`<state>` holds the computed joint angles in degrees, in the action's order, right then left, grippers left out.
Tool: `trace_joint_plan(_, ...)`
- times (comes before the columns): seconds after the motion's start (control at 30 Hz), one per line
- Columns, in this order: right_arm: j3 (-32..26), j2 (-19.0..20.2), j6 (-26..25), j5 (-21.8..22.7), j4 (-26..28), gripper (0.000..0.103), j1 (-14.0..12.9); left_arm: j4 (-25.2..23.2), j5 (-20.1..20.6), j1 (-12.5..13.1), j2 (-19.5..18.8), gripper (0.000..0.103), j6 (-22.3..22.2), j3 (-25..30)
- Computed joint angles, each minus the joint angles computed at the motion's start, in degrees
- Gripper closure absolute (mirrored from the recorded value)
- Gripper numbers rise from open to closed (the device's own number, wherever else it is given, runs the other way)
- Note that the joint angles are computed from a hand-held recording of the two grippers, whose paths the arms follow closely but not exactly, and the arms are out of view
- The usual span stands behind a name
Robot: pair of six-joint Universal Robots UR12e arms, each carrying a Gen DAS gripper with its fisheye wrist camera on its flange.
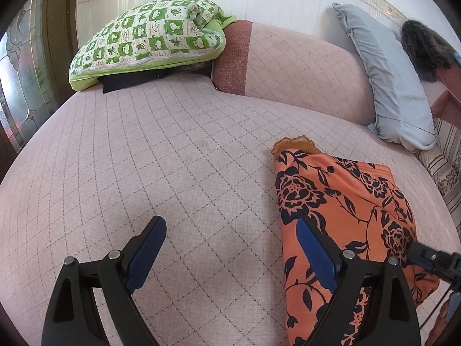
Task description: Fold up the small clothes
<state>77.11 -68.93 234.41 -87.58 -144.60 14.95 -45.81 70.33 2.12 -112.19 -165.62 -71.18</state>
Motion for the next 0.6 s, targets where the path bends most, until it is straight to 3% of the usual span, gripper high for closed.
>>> trace_joint_plan(0.23, 4.67, -2.90, 2.47, -3.83, -6.11, 0.039, -0.92, -1.90, -1.24, -0.13, -0.30, 0.011, 1.01, 0.55)
trace_joint_plan(0.37, 7.02, -3.63, 5.23, -0.35, -6.93, 0.039, -2.40, -5.18, -4.11, -0.06, -0.62, 0.011, 2.90, 1.37)
trace_joint_plan(0.6, 8.20, -3.14, 4.27, 5.32, -8.01, 0.038, -3.71, -18.48, -13.39, 0.50, -2.12, 0.011, 9.02, 4.74)
